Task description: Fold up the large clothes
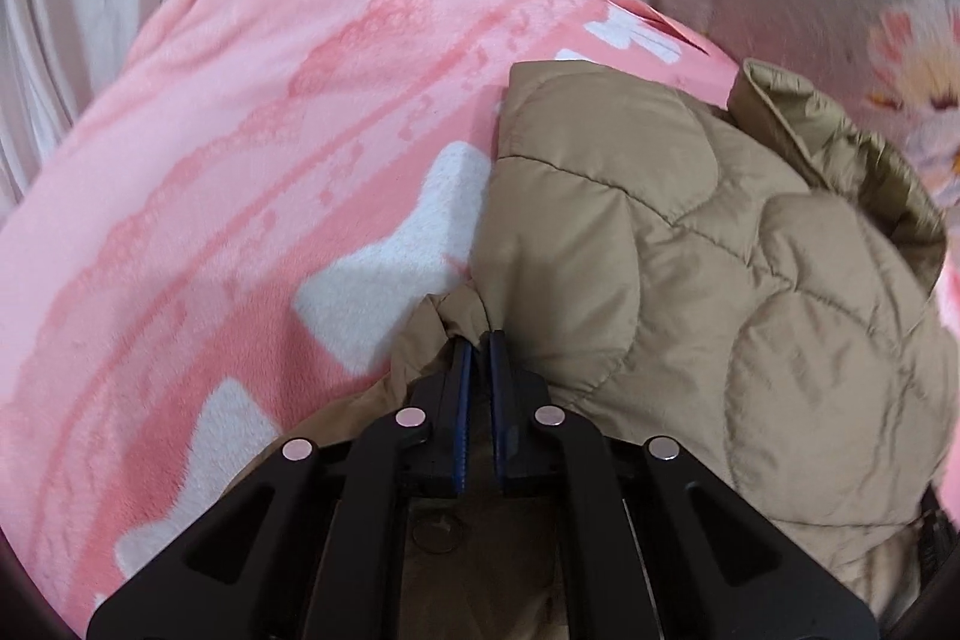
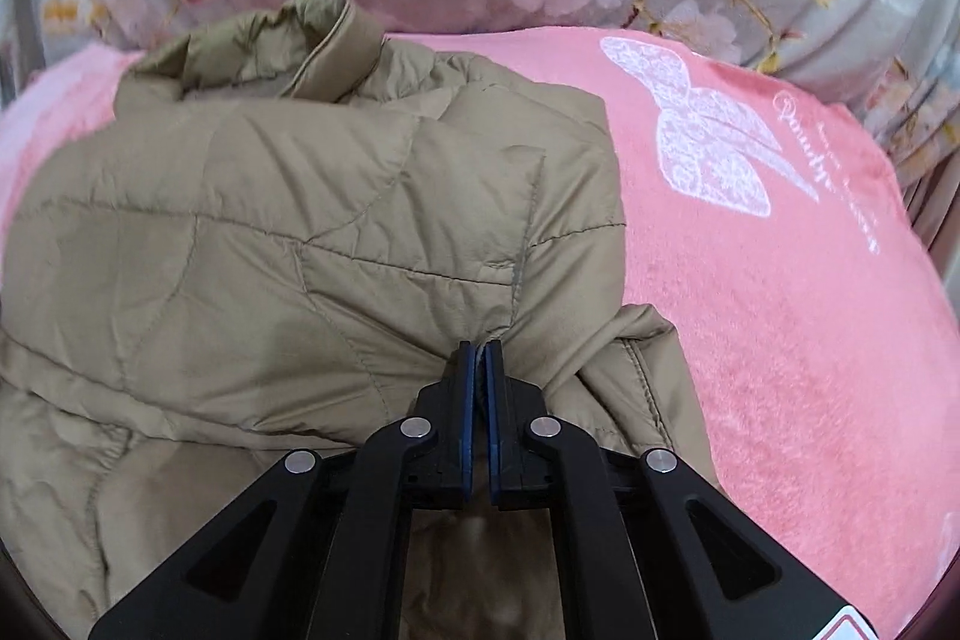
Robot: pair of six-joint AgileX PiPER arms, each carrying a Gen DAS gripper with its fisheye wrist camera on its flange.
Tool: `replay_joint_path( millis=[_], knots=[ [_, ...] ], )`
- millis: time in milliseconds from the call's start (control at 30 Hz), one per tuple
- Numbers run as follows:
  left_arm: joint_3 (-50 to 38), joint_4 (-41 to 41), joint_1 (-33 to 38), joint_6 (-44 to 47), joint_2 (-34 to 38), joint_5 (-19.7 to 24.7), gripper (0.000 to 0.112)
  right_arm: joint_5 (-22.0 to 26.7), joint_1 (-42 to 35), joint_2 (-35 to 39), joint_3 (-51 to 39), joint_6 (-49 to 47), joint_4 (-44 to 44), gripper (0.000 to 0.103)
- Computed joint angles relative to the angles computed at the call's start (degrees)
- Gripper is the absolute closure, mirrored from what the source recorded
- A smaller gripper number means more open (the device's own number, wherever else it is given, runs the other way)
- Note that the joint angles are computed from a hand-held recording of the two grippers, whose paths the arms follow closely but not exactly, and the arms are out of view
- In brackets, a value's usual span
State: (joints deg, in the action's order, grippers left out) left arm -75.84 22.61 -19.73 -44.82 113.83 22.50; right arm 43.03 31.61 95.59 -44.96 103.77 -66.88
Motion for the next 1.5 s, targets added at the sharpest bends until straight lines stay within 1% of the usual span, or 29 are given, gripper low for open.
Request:
replay_joint_path(
  millis=[67,133,167,200,233,267,300,333,367,400,433,467,533,633,733,833,933,1033,1100,1167,1233,1267,1333,1400,1500],
  knots=[
    [-0.17,4.54,-1.14,-2.82,-0.07,1.39,0.107,-0.57,0.16,-1.02,0.53,-0.58,0.79,0.098],
    [0.93,4.98,-1.32,-1.16,-2.05,2.68,0.106,-1.45,-0.06,-5.18,2.41,-2.21,3.75,0.096],
    [1.97,4.53,-1.13,0.26,-3.62,2.75,0.106,-0.14,1.04,-8.08,3.75,-1.14,4.71,0.095],
    [3.26,3.70,-0.89,2.40,-5.88,2.55,0.106,2.78,3.39,-11.22,4.97,1.28,4.57,0.094],
    [3.90,3.91,-0.95,3.08,-7.75,2.42,0.106,5.02,4.94,-13.09,5.28,2.43,4.08,0.092],
    [3.90,4.97,-1.31,2.49,-8.94,2.79,0.103,7.42,7.12,-14.94,4.88,3.29,3.47,0.089],
    [2.93,4.82,-1.75,3.09,-9.93,3.72,0.101,7.84,8.00,-15.68,4.17,3.22,3.21,0.089],
    [0.97,2.38,-2.39,5.42,-10.65,4.57,0.094,6.19,8.02,-16.12,2.61,2.27,2.96,0.089],
    [-0.94,-0.73,-2.85,8.16,-10.77,5.14,0.088,2.38,6.89,-15.70,0.88,0.89,2.84,0.089],
    [-3.05,-3.15,-3.56,9.97,-10.47,5.83,0.085,-2.31,5.24,-14.37,-0.93,-0.33,2.91,0.089],
    [-6.93,-4.27,-5.19,10.88,-8.77,7.75,0.082,-5.18,4.08,-12.86,-2.42,-1.25,3.15,0.089],
    [-9.07,-3.94,-6.29,10.74,-7.51,8.97,0.082,-7.39,3.27,-10.02,-4.84,-2.38,3.52,0.089],
    [-14.46,-1.97,-9.09,8.87,-3.12,12.19,0.082,-9.95,2.54,-4.54,-8.94,-4.83,4.60,0.089],
    [-17.70,-1.55,-11.27,7.79,1.65,13.96,0.082,-13.00,1.85,0.82,-11.96,-7.54,6.72,0.092],
    [-16.45,-3.10,-11.38,8.76,3.37,13.02,0.082,-14.22,2.61,3.42,-12.20,-7.86,7.31,0.094],
    [-11.75,1.56,-12.14,5.93,1.97,9.96,0.082,-11.57,5.71,4.40,-11.69,-6.29,5.15,0.094],
    [-8.21,4.77,-12.89,4.40,1.02,8.30,0.082,-10.94,7.36,5.09,-11.04,-4.93,4.22,0.094],
    [-4.87,11.81,-14.05,-1.31,0.70,6.24,0.082,-9.81,8.07,5.07,-11.36,-6.43,5.48,0.094],
    [-3.24,17.01,-14.85,-6.32,0.91,5.35,0.082,-11.25,7.34,3.90,-11.31,-5.89,5.19,0.094],
    [-2.61,19.86,-15.30,-9.30,1.12,5.00,0.082,-10.43,6.96,4.76,-12.61,-6.62,5.52,0.094],
    [-1.87,22.27,-15.44,-11.93,1.21,4.19,0.082,-10.89,6.14,6.30,-13.47,-7.17,5.90,0.095],
    [-1.44,23.43,-15.47,-13.16,1.15,3.76,0.082,-11.10,6.08,7.10,-13.40,-6.02,4.72,0.095],
    [-0.40,26.67,-15.69,-16.40,1.02,3.01,0.082,-9.97,7.04,8.47,-13.09,-2.45,0.81,0.096],
    [0.19,29.45,-15.98,-19.28,1.08,2.77,0.082,-9.19,7.56,9.21,-12.94,-0.30,-1.29,0.096],
    [0.50,31.72,-16.20,-21.67,1.25,2.68,0.082,-9.21,7.76,9.53,-12.16,2.72,-4.14,0.096]
  ],
)
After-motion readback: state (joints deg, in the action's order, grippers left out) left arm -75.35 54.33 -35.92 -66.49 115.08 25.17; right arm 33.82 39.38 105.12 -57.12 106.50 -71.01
